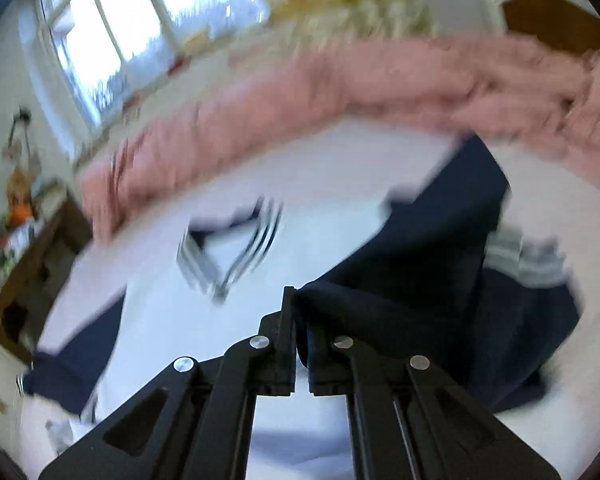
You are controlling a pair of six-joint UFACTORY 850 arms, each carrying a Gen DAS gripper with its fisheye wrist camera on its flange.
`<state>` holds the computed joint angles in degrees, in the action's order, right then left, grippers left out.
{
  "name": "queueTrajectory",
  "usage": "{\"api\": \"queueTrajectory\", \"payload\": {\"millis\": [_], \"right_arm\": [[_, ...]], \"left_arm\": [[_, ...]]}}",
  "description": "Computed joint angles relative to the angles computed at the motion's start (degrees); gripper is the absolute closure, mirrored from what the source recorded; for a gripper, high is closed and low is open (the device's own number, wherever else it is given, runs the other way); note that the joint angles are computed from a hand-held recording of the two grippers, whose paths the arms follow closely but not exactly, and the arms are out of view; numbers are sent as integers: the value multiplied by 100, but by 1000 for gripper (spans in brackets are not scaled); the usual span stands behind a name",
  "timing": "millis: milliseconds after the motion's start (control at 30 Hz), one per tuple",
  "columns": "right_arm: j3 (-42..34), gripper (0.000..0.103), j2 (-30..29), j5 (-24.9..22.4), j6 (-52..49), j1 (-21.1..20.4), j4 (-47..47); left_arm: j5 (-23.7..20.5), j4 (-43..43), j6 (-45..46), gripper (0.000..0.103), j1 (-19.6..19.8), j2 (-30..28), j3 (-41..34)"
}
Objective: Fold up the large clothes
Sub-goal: 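Carry the navy sleeve with the right gripper across the jacket body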
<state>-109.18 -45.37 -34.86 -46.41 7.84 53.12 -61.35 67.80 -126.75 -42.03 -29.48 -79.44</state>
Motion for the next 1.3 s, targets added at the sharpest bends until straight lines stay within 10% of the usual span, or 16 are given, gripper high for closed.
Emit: {"api": "queueTrajectory", "payload": {"millis": [200,367,633,800,1033,1167,1200,1267,1300], "right_arm": [[549,96,75,77,-261,234,-536],[1171,45,548,52,-1831,-197,836],[778,44,528,125,-946,-800,743],[-68,44,30,792,575,-766,-748],[-2040,43,-1259,-417,2528,-344,-3447],[-1839,43,-1267,-135,3427,-47,-4878],[-1833,47,-1280,-93,3665,-12,-5112],[-1541,92,-1118,300,4349,1,-5590],[-1248,94,-946,680,4639,-10,-5731]], "left_arm": [[189,-72,-112,0,81,76,115],[39,-220,278,1,58,-102,-116],[68,-171,223,1,53,-71,-65],[102,-157,210,1,53,-73,-62],[112,-155,204,1,52,-61,-45],[189,-172,211,1,70,-82,-55],[197,-160,196,1,68,-77,-49],[198,-159,196,1,67,-83,-57],[187,-181,218,1,66,-88,-67]]}}
